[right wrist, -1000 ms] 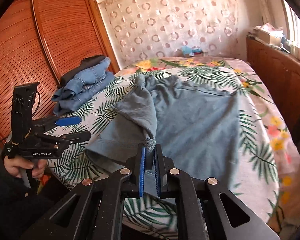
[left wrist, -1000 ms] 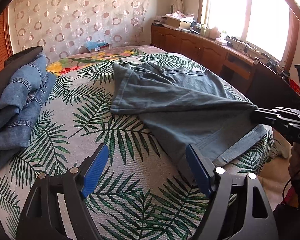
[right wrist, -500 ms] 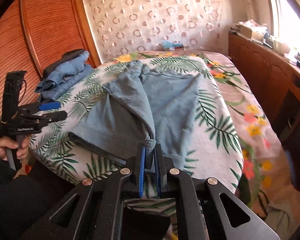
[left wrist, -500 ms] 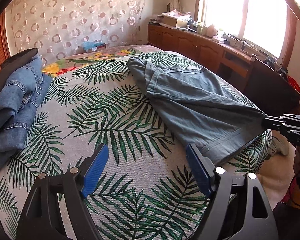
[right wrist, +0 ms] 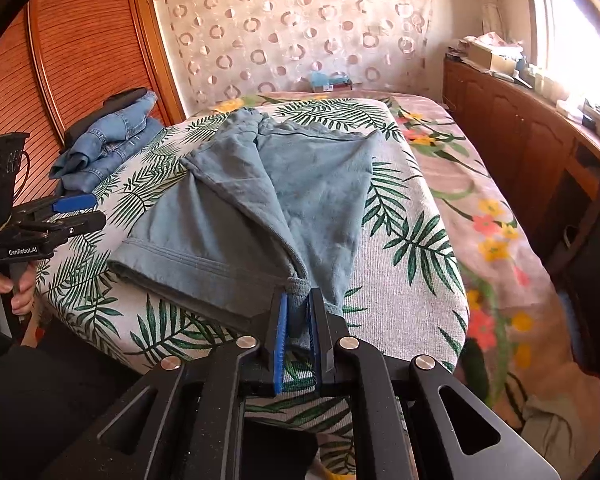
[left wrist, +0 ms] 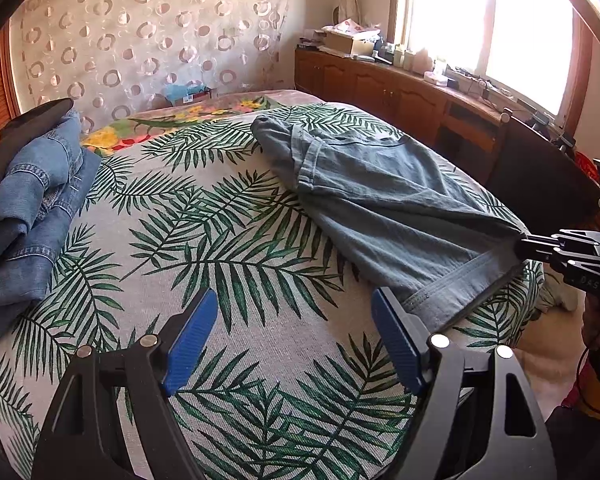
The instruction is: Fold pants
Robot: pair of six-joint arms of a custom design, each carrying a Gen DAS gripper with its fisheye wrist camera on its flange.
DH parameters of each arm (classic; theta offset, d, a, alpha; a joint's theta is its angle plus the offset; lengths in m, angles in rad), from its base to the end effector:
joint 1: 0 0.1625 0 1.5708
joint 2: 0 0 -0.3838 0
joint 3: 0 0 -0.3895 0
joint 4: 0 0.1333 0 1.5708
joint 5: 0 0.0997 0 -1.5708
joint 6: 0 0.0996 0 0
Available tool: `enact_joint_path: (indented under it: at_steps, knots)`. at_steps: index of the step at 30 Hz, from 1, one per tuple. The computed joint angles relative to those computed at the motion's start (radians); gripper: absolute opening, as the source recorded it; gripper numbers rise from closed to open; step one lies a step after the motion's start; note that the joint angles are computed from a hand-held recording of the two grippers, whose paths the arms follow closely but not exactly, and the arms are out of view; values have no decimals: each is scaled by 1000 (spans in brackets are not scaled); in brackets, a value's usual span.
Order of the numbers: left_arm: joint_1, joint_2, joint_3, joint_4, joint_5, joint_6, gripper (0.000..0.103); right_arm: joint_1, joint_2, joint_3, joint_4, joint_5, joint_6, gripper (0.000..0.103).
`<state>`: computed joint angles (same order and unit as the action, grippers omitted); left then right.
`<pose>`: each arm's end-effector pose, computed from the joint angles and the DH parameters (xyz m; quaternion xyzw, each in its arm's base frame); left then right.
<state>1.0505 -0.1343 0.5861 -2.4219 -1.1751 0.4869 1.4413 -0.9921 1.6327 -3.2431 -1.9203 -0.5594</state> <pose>-0.2777 -0.8301 -0.0021 0.4296 0.8605 -0.1976 0.1894 0.0140 -0.6610 0.2885 0.0989 -0.8552 0.4062 0.3064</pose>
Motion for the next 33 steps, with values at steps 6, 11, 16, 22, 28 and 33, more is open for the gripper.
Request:
enact_joint_path:
  at_steps: [6, 11, 16, 22, 28, 33]
  knots:
    - [1, 5, -10, -9, 5, -9, 80, 1, 5, -8, -25, -9, -22, 15]
    - [4, 9, -20, -11, 6, -16, 80, 6, 12, -28, -37, -8, -36, 16]
    - [6, 16, -37, -9, 10, -17, 80, 15, 48, -85, -38, 17, -42, 33]
    - [7, 49, -98, 7, 17, 8, 80, 24, 128, -200, 12, 49, -73, 35]
    - [12, 87, -183, 37, 17, 17, 80, 30, 221, -363, 135, 83, -104, 35]
    - [17, 89, -196, 37, 22, 9, 80, 44, 309, -523, 254, 74, -140, 34]
